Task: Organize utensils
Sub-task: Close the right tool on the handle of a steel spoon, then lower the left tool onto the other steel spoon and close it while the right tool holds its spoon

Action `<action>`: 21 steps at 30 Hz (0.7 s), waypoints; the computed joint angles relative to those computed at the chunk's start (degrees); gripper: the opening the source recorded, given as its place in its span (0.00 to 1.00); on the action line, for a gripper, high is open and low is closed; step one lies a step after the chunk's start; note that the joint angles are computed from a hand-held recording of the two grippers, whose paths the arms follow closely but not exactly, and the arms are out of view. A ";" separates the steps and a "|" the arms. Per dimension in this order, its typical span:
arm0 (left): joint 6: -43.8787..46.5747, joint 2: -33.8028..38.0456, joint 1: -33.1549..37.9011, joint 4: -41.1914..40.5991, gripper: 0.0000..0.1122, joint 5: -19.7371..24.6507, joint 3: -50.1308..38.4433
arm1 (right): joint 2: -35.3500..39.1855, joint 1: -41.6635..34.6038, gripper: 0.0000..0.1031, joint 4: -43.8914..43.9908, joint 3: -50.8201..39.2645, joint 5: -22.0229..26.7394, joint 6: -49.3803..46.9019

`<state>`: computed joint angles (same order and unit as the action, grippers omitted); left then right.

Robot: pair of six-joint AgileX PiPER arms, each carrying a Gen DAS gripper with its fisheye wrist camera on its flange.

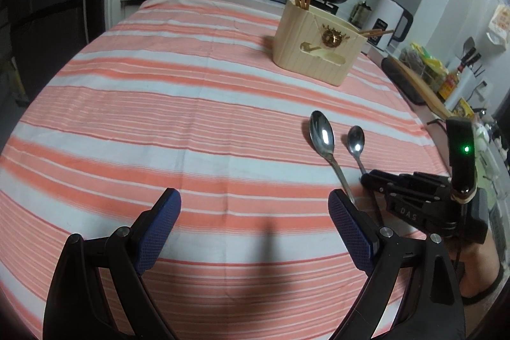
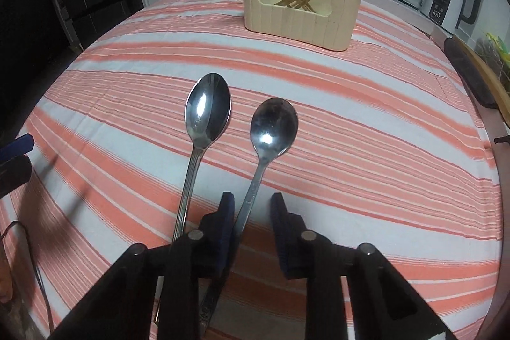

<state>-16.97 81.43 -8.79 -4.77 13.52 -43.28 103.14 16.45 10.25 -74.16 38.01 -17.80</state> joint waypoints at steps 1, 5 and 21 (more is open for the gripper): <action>-0.53 0.06 -0.27 0.47 0.84 -0.06 0.03 | -0.15 0.03 0.09 -1.23 0.07 -0.17 1.20; -3.39 0.13 -1.92 3.62 0.84 0.22 -0.18 | -1.38 -2.84 0.07 -3.97 1.63 -1.57 4.18; -32.62 22.93 -18.76 32.60 0.84 9.99 -23.14 | -9.04 -17.62 0.38 -0.11 9.81 -5.89 -3.27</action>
